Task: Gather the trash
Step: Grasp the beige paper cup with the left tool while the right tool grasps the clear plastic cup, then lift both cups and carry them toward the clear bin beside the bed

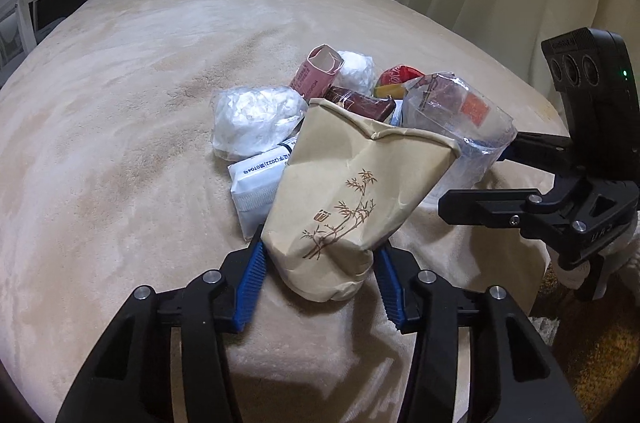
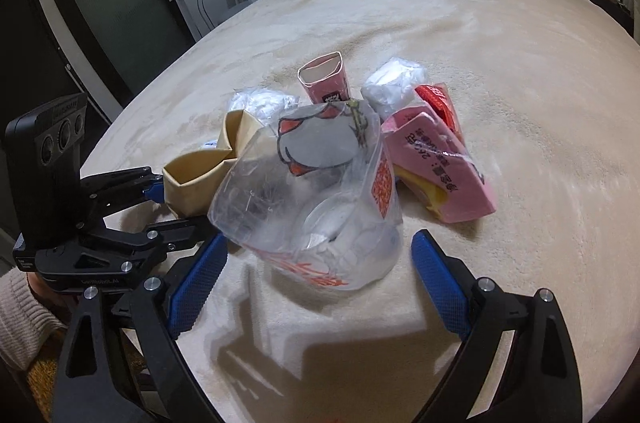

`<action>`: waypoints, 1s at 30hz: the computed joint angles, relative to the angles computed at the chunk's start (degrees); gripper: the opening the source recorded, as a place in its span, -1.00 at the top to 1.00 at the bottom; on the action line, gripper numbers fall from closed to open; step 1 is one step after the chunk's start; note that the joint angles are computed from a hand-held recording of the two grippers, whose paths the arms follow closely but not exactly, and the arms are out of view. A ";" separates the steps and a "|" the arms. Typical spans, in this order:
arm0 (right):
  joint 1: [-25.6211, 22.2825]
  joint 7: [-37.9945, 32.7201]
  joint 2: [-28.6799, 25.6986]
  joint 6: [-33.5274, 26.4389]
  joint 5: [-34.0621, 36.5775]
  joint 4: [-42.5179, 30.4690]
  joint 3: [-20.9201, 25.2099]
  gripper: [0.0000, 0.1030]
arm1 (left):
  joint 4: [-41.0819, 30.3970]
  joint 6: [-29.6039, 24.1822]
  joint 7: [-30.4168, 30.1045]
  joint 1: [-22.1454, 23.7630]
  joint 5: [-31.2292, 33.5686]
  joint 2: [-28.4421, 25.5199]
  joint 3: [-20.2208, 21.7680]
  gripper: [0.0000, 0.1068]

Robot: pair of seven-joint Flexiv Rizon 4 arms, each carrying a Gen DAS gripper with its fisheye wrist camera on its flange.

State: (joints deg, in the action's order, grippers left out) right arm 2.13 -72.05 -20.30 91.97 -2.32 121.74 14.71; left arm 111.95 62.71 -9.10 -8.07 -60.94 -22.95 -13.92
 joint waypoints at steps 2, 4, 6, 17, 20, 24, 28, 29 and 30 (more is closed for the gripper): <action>1.27 -0.09 0.17 -0.04 -1.11 0.05 -1.66 -0.53 | -0.04 0.43 0.73 -0.07 -0.37 -0.06 -0.17 0.10; 4.61 1.40 0.45 0.53 -3.05 0.64 -5.84 -0.41 | -0.05 0.25 0.72 0.04 -0.72 0.02 -0.21 0.11; 4.47 1.87 0.08 1.46 -3.27 0.63 -6.01 -0.41 | 0.28 0.05 1.39 0.22 -1.56 0.48 -0.24 0.12; 6.77 4.37 2.35 7.06 -5.11 4.70 -8.54 -0.38 | 2.81 -0.45 7.14 -0.48 -7.92 3.74 1.27 0.13; 8.63 5.03 3.45 9.54 -5.25 6.28 -10.58 -0.38 | 3.65 -0.01 8.78 -1.29 -11.05 5.15 1.74 0.13; 9.81 6.17 5.70 12.87 -3.88 9.13 -11.65 -0.38 | 5.27 0.39 10.74 -2.88 -15.94 7.46 2.71 0.13; 19.59 4.36 9.80 14.84 1.26 13.68 -19.83 -0.38 | 7.77 0.68 13.17 -5.20 -21.52 10.58 4.01 0.13; 22.52 3.45 10.87 15.16 3.25 14.76 -22.11 -0.38 | 8.47 0.75 13.96 -5.83 -22.90 11.40 4.39 0.13; 25.12 2.48 11.93 15.36 5.36 15.73 -24.03 -0.38 | 9.08 0.65 14.54 -6.46 -24.14 12.15 4.73 0.13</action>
